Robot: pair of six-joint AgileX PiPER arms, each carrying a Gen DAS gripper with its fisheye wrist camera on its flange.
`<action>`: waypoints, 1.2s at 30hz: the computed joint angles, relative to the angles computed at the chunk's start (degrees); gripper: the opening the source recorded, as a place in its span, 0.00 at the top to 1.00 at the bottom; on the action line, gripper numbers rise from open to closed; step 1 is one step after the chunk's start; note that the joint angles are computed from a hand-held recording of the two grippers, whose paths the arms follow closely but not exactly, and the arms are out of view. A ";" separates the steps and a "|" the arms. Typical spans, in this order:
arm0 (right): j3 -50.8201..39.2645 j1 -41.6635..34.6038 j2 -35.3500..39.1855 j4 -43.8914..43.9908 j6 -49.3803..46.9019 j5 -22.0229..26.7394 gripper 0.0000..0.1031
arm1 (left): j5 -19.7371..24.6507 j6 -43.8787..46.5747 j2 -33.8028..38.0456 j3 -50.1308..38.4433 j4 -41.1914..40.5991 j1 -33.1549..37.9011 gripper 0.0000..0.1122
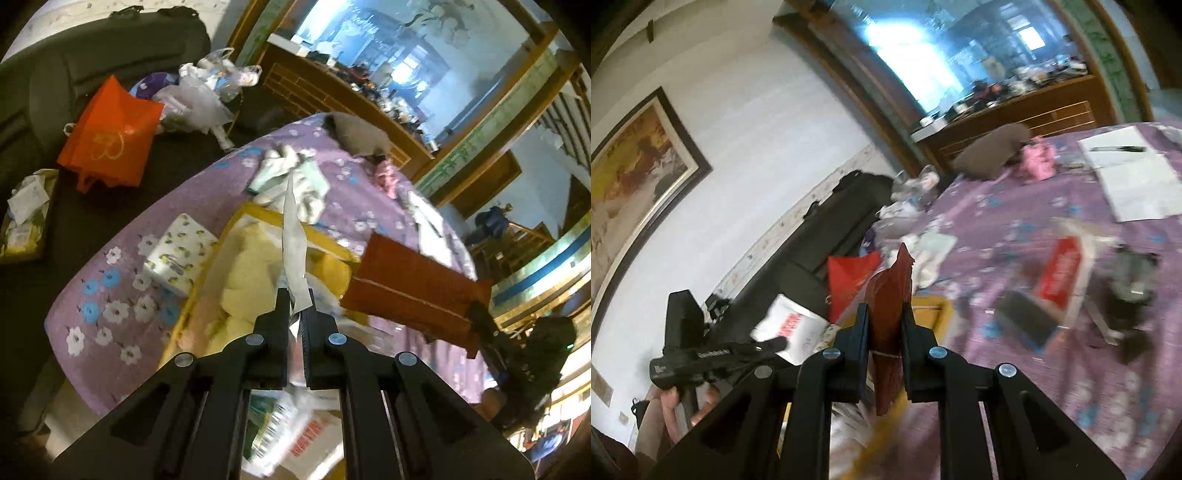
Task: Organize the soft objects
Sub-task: 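Carry the packet and red-brown bag into the tray and release them, then grasp the black sponge in plastic with the left tool while the right grasps the white-orange packet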
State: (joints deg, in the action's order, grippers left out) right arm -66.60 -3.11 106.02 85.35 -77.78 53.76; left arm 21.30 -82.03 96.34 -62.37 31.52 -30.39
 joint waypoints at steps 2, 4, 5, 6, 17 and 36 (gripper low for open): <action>-3.16 4.50 2.86 -0.10 2.43 -2.88 0.88 | 0.94 1.16 2.31 -1.39 0.49 0.69 0.96; -6.98 7.75 6.45 -1.63 5.52 -5.12 0.88 | 2.77 1.04 4.49 -3.03 1.93 0.75 0.96; -9.07 8.89 8.53 -2.88 7.44 -5.58 0.88 | 4.17 1.03 6.00 -4.31 2.62 0.61 0.96; -10.23 9.72 10.14 -3.10 7.71 -6.02 0.87 | 5.26 1.09 7.47 -5.49 3.33 0.46 0.95; -12.48 13.23 13.38 -12.43 11.64 -12.91 0.51 | 7.51 0.93 14.31 -10.71 9.51 -2.08 0.67; -4.31 -0.91 3.32 -8.79 6.94 -7.47 0.34 | 29.18 -17.30 6.77 -9.72 22.45 -18.49 0.48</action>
